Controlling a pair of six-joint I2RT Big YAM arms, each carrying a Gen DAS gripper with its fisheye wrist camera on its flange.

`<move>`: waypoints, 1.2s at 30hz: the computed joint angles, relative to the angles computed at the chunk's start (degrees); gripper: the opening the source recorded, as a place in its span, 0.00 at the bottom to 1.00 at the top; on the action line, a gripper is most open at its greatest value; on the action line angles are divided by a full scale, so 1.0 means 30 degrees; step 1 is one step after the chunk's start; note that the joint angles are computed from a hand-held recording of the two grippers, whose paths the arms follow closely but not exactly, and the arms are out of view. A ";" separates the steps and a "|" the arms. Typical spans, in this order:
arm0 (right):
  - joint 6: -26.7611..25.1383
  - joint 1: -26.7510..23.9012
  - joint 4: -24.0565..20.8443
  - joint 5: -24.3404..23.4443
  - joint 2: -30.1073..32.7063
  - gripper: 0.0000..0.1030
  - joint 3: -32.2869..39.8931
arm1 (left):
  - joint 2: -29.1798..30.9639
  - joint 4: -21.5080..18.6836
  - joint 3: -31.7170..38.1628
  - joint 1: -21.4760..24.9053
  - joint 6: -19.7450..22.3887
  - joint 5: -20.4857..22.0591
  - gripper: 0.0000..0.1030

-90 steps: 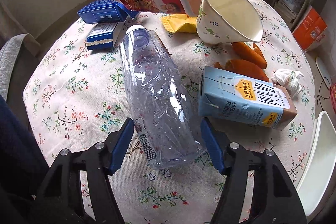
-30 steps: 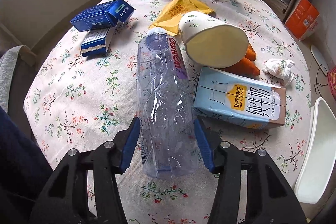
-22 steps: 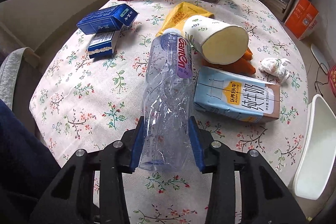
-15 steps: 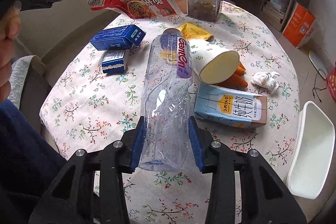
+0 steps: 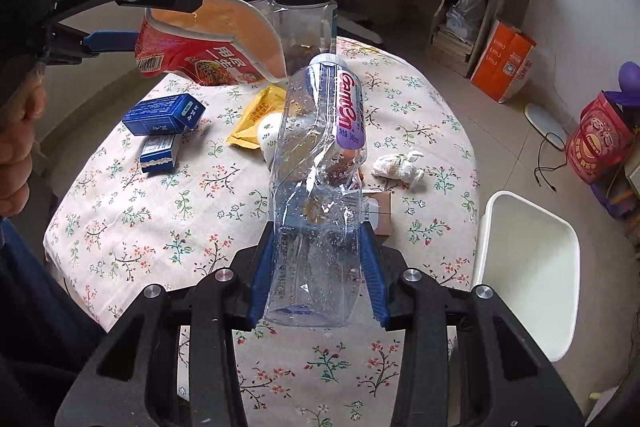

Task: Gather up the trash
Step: 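Grasp the clear plastic bottle with the right gripper and lift it, then carry the noodle cup over the bin and open the left gripper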

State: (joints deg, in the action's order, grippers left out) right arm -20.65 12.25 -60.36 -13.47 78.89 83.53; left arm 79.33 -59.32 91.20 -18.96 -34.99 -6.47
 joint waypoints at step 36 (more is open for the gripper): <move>0.2127 -0.5831 0.2484 0.4646 0.0715 0.38 0.0169 | 1.0999 0.0048 1.0436 -0.4078 -0.0873 0.8518 0.83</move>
